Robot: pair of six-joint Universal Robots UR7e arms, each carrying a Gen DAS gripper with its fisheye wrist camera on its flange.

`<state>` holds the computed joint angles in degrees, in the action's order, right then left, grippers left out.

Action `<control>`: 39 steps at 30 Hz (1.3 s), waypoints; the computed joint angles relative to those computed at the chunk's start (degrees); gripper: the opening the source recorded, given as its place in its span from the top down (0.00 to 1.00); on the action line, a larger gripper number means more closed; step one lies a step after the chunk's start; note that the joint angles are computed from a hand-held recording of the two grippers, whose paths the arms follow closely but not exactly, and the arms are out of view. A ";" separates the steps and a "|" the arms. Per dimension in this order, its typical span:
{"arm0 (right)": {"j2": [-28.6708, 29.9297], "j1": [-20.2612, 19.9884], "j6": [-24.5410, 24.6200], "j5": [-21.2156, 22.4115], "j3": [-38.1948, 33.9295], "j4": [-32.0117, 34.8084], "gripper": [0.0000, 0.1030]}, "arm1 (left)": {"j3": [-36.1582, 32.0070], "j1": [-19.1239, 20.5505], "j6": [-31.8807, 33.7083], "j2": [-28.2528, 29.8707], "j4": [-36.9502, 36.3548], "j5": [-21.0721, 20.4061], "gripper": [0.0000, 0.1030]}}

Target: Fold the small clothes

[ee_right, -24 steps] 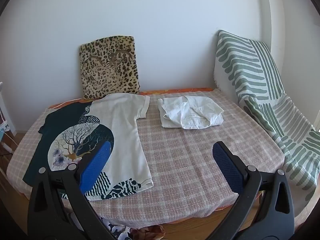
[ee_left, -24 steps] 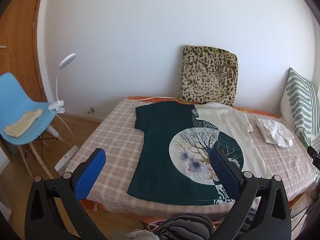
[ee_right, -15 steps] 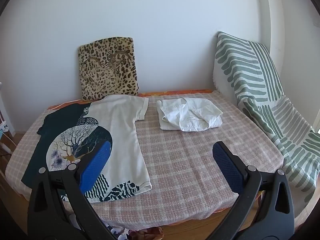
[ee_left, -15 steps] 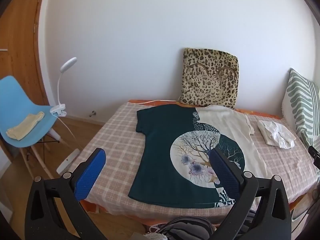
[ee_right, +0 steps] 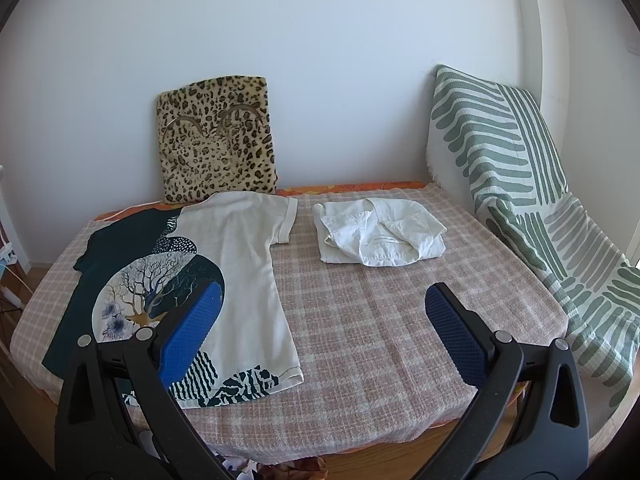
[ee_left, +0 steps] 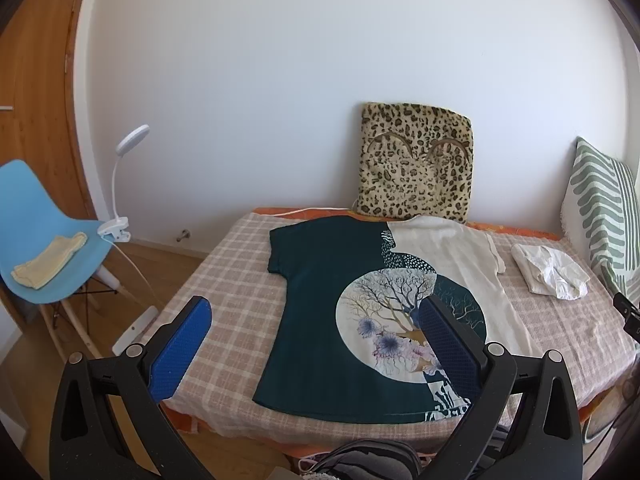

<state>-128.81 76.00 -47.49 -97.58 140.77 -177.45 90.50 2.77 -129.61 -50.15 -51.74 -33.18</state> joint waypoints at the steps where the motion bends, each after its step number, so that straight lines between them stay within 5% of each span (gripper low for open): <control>1: 0.50 0.45 0.05 -0.38 -0.08 -0.54 0.00 | -0.09 0.03 -0.07 -0.01 0.12 0.04 0.00; 39: 0.41 1.41 0.46 -0.97 -0.75 0.00 0.00 | 1.77 0.27 0.70 -1.92 -2.66 -0.06 0.00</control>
<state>-128.40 77.41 -47.02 -98.55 140.02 -177.44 92.27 3.03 -128.91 -52.07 -54.40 -33.24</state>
